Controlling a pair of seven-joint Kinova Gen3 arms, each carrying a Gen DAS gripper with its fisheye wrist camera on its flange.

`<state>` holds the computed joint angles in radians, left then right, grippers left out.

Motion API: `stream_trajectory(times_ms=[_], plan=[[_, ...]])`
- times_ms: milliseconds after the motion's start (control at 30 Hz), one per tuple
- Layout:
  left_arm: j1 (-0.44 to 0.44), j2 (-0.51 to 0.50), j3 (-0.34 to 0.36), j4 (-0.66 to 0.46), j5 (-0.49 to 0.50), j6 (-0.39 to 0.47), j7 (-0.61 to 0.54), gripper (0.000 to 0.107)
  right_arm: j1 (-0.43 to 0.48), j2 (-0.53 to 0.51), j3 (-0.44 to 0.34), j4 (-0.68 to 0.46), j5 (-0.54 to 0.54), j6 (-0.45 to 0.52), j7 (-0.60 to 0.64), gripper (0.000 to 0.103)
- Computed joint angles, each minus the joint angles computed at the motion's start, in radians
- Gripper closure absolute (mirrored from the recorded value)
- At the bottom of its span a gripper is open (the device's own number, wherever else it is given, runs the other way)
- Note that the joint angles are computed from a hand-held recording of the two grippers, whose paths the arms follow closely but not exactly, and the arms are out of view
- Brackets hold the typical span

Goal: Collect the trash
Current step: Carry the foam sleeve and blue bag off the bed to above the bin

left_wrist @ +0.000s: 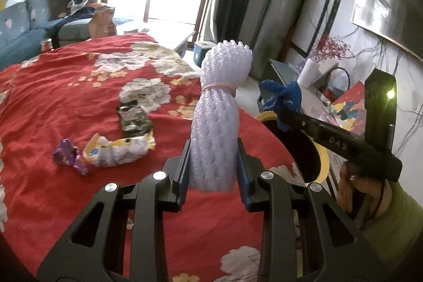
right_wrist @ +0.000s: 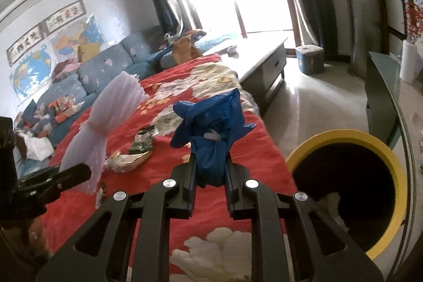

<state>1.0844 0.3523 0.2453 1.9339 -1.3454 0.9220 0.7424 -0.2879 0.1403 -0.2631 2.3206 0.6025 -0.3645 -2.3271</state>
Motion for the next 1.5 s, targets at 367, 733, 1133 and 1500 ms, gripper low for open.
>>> stream_trajectory(times_ms=[367, 733, 1133, 1500], plan=[[-0.005, 0.062, -0.033, -0.108, -0.008, -0.073, -0.123, 0.083, 0.067, -0.013, 0.042, 0.026, 0.038, -0.03, -0.046, 0.086], [0.016, 0.135, -0.101, -0.232, 0.033, -0.169, -0.274, 0.083, 0.123, -0.014, 0.085, 0.04, 0.04, -0.045, -0.058, 0.086], [0.045, 0.214, -0.188, -0.36, 0.171, -0.262, -0.469, 0.083, 0.239, 0.022, 0.116, 0.046, 0.143, -0.092, -0.142, 0.086], [0.053, 0.283, -0.26, -0.451, 0.333, -0.346, -0.628, 0.083, 0.318, 0.064, 0.115, 0.042, 0.223, -0.105, -0.206, 0.086]])
